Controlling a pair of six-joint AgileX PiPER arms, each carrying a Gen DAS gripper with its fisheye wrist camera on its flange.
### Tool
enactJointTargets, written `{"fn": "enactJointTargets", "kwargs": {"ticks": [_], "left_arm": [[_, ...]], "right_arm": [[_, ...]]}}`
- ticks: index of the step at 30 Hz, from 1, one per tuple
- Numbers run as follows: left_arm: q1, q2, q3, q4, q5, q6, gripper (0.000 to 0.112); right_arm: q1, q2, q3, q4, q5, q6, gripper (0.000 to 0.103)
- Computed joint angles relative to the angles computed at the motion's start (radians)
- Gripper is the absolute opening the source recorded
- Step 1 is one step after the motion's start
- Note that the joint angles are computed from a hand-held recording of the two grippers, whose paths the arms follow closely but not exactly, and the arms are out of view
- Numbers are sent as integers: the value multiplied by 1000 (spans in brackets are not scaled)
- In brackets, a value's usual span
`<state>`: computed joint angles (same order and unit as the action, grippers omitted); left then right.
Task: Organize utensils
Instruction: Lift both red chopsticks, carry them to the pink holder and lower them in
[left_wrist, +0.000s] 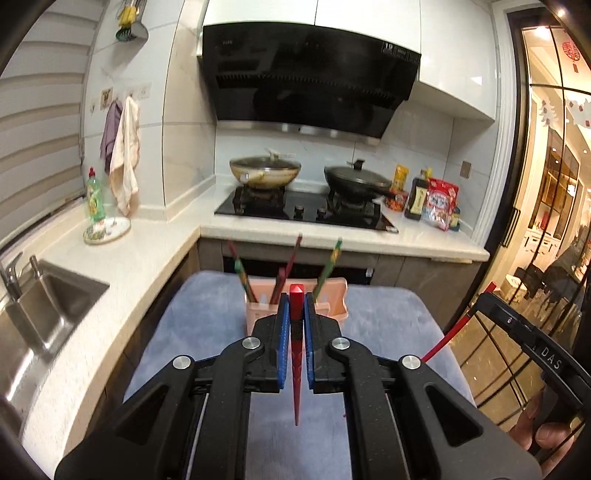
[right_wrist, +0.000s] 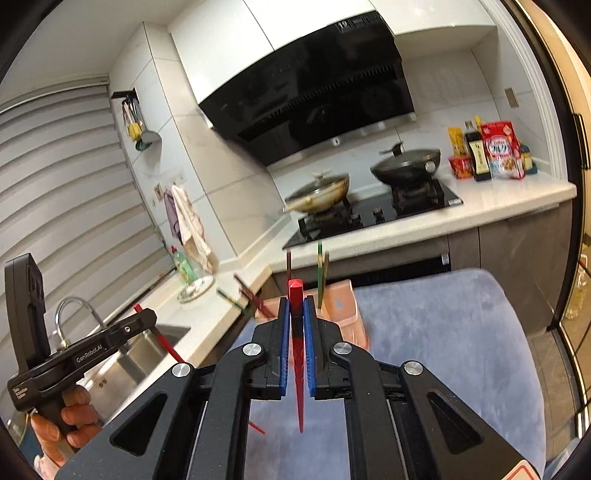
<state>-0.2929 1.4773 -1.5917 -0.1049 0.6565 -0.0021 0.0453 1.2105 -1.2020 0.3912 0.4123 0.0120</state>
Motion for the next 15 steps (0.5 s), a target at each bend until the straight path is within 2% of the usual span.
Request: {"fn": "enactJointTargets", "kwargs": {"ticks": [5,8,13,15], "left_arm": [[-13,164,-279,50,27,-51,7],[-16,249,-427,68,47,-70,7],[-24,430,-718,135,112,-101,7],[-22,512,-851,152,163,-109,7]], "right_arm": [[23,171,-232,-145,-9,98,8],[23,270,-368,-167,6,120,8],[35,426,-575,-246,23,184,8],[42,473,-636,-268,32,199,8]]}}
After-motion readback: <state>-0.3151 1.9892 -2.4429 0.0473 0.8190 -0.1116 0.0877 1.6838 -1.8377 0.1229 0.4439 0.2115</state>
